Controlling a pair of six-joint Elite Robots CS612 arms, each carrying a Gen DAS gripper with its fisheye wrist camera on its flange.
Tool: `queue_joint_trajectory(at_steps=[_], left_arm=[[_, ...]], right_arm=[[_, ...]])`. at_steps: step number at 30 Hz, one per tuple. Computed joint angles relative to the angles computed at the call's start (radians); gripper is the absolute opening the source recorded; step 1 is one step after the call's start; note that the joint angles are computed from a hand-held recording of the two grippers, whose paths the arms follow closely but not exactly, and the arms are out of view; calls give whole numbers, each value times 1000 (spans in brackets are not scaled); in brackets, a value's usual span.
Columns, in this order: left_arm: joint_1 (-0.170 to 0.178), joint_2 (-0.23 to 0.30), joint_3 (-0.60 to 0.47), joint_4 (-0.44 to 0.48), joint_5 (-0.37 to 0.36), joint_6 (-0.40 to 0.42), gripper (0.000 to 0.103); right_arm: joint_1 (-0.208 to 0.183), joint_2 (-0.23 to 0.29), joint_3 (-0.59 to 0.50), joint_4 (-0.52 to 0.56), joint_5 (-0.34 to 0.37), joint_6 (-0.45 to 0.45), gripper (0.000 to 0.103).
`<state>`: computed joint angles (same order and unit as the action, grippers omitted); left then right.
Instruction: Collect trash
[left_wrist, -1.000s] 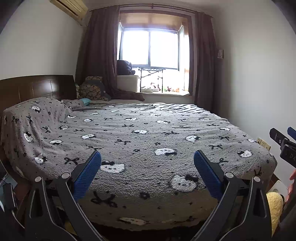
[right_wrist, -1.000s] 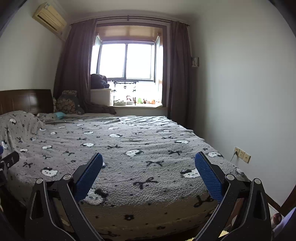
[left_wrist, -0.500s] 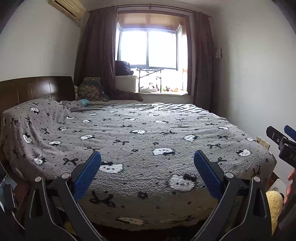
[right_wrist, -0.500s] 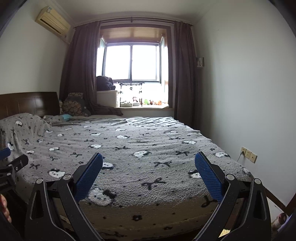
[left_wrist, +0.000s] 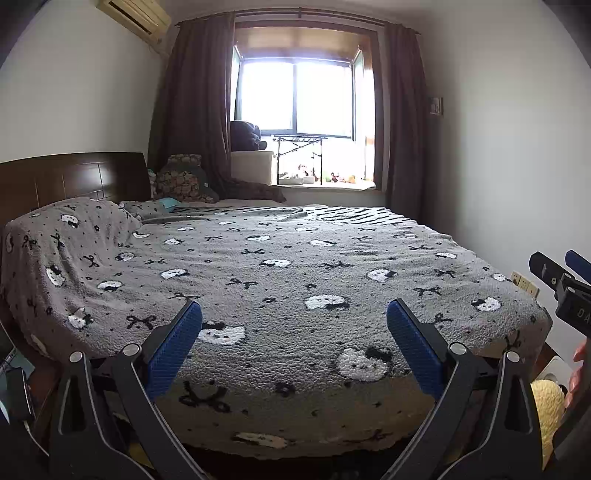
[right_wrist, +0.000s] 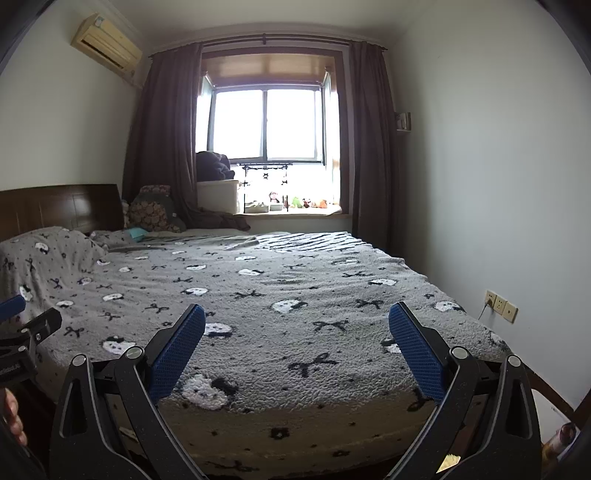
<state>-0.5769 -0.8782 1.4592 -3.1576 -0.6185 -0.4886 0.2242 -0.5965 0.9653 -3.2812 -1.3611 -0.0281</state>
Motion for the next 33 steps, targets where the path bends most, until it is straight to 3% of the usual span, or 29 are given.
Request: queue_joint_trajectory(at_steps=[33], left_arm=[[1, -1, 0, -1, 0, -5, 95]], right_arm=[[3, 3, -7, 24, 11, -8, 100]])
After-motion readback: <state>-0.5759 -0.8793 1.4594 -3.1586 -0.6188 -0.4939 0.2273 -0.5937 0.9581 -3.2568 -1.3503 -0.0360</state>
